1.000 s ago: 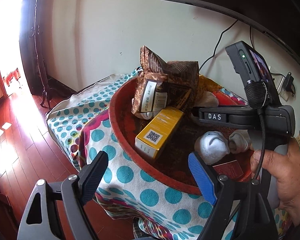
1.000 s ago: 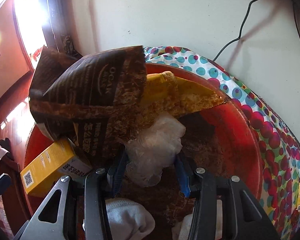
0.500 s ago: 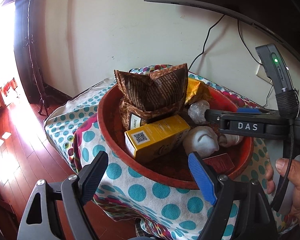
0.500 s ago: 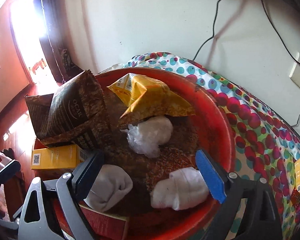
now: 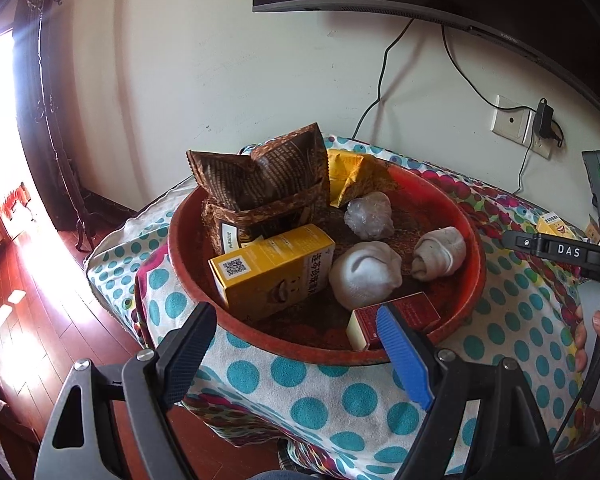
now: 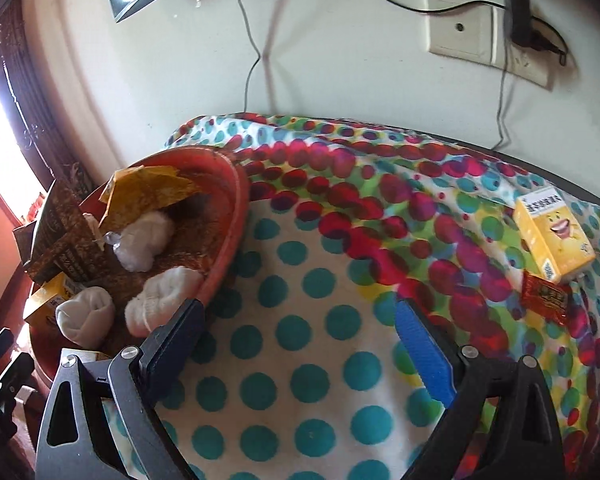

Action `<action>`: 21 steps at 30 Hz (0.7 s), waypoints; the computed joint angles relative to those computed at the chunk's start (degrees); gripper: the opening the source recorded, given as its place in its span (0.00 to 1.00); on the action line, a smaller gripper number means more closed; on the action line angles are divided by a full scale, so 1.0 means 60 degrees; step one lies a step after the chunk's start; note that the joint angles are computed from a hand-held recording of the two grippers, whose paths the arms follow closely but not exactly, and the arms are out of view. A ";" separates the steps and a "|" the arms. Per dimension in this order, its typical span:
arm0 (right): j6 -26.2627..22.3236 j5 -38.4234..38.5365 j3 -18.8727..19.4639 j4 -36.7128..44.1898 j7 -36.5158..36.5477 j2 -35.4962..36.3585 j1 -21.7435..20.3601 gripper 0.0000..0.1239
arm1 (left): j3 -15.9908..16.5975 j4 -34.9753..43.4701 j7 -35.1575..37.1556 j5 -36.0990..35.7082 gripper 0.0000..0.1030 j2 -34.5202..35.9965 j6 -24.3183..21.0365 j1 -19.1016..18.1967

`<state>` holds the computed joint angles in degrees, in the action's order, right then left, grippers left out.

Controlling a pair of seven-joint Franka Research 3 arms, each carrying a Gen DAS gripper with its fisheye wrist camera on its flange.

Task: Organize objects
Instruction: 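Move the left gripper to the yellow medicine box and grasp it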

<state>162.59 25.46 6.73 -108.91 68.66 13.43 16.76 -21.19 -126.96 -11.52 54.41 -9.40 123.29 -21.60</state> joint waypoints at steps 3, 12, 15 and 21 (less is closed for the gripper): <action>0.0094 -0.0005 -0.0235 -0.0283 0.0017 -0.0169 -0.0223 0.78 | -0.0084 0.0317 0.0126 0.0070 0.82 0.0311 -0.0189 -0.0094; 0.0174 0.0935 -0.0582 -0.0592 -0.0437 -0.0284 -0.1299 0.78 | 0.0110 0.1567 0.0671 0.0015 0.82 0.1587 -0.0008 -0.0537; 0.0215 0.0816 -0.0782 -0.0631 -0.0184 -0.0247 -0.1523 0.79 | 0.0241 0.2308 0.1247 -0.0009 0.82 0.2272 0.0244 -0.0740; 0.0197 0.2337 -0.0397 -0.0698 -0.1271 -0.0213 -0.2293 0.79 | 0.0669 0.4260 0.2621 -0.0167 0.82 0.3834 0.0705 -0.1269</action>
<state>163.77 39.48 4.35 -113.10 61.04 12.15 3.00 -17.18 -101.40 4.21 53.41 13.60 127.52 -29.22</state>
